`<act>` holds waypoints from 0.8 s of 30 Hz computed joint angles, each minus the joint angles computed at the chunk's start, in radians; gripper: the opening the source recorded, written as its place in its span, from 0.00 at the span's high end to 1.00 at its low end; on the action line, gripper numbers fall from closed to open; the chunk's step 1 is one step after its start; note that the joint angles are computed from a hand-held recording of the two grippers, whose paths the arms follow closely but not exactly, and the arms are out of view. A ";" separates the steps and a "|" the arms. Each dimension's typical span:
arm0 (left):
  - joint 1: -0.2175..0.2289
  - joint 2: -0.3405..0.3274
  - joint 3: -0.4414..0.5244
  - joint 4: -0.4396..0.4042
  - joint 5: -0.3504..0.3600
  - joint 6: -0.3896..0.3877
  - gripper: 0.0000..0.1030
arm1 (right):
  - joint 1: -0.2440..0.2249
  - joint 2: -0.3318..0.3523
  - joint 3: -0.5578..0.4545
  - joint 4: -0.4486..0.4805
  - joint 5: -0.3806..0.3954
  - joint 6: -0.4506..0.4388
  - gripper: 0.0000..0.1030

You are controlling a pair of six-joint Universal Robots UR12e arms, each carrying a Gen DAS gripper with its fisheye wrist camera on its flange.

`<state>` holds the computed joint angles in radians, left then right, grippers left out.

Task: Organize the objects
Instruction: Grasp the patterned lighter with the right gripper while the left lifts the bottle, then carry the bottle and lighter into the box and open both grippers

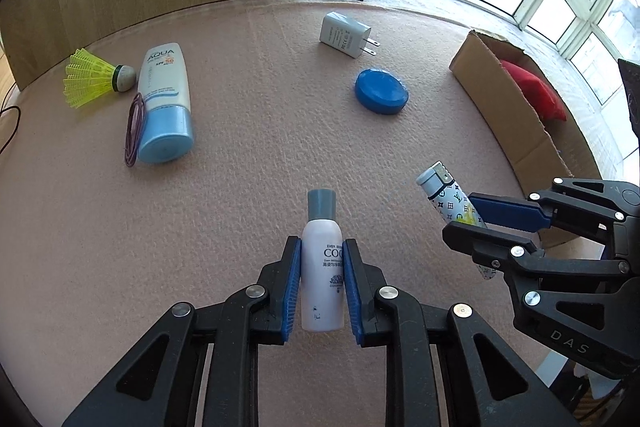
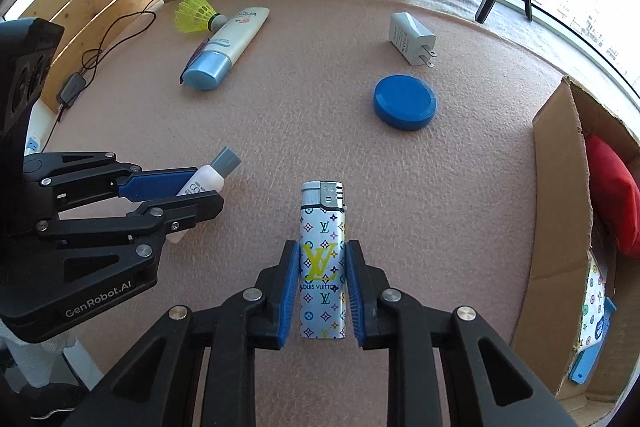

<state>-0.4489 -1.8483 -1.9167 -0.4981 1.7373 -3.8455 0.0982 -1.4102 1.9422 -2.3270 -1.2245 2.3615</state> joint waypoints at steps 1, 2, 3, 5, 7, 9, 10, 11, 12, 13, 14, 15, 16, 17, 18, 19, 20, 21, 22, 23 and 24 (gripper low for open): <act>-0.001 0.001 0.003 0.006 0.000 0.004 0.79 | -0.006 -0.005 0.000 0.000 0.011 0.003 0.80; -0.002 0.001 0.008 0.009 0.000 0.008 0.79 | -0.013 -0.011 0.001 0.000 0.022 0.007 0.80; -0.003 0.000 0.014 0.014 0.000 0.012 0.79 | -0.019 -0.018 0.002 -0.004 0.032 0.012 0.80; -0.006 -0.004 0.030 0.023 -0.002 0.026 0.79 | -0.034 -0.032 0.005 -0.011 0.050 0.022 0.80; -0.011 -0.007 0.046 0.033 -0.004 0.044 0.79 | -0.051 -0.041 0.003 -0.011 0.073 0.040 0.80; -0.016 -0.015 0.067 0.045 -0.010 0.065 0.79 | -0.072 -0.053 0.004 -0.021 0.093 0.059 0.80; -0.020 -0.021 0.084 0.045 -0.014 0.076 0.79 | -0.081 -0.057 0.004 -0.029 0.100 0.068 0.80; -0.023 -0.028 0.098 0.048 -0.019 0.086 0.79 | -0.091 -0.060 0.003 -0.037 0.108 0.077 0.80; -0.026 -0.036 0.113 0.053 -0.027 0.097 0.79 | -0.103 -0.064 0.003 -0.042 0.115 0.087 0.80; -0.028 -0.046 0.131 0.055 -0.036 0.109 0.79 | -0.115 -0.068 0.002 -0.044 0.121 0.097 0.80; -0.032 -0.056 0.147 0.059 -0.044 0.120 0.79 | -0.127 -0.072 0.002 -0.050 0.125 0.106 0.80; -0.035 -0.066 0.164 0.061 -0.052 0.131 0.79 | -0.139 -0.075 0.003 -0.058 0.126 0.115 0.80; -0.040 -0.078 0.183 0.062 -0.060 0.142 0.79 | -0.150 -0.076 0.003 -0.068 0.123 0.126 0.80; -0.045 -0.091 0.202 0.062 -0.068 0.155 0.79 | -0.161 -0.077 0.003 -0.077 0.119 0.136 0.80; -0.050 -0.104 0.222 0.060 -0.075 0.169 0.78 | -0.173 -0.076 0.002 -0.085 0.114 0.147 0.80; -0.055 -0.116 0.241 0.059 -0.082 0.182 0.78 | -0.183 -0.075 0.001 -0.094 0.108 0.157 0.80; -0.061 -0.129 0.261 0.059 -0.090 0.195 0.78 | -0.193 -0.073 0.000 -0.101 0.100 0.167 0.80; -0.065 -0.142 0.279 0.056 -0.096 0.203 0.78 | -0.204 -0.071 -0.002 -0.107 0.093 0.178 0.80; -0.070 -0.155 0.299 0.054 -0.101 0.212 0.78 | -0.213 -0.068 -0.003 -0.113 0.087 0.190 0.80; -0.074 -0.167 0.317 0.050 -0.106 0.222 0.78 | -0.222 -0.065 -0.006 -0.117 0.081 0.203 0.80; -0.078 -0.178 0.335 0.044 -0.111 0.231 0.78 | -0.232 -0.062 -0.008 -0.121 0.077 0.213 0.80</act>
<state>-0.5271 -2.0267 -1.5816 -0.4539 1.6263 -3.6143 -0.1336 -1.4719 1.9346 -2.4482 -1.1471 2.5746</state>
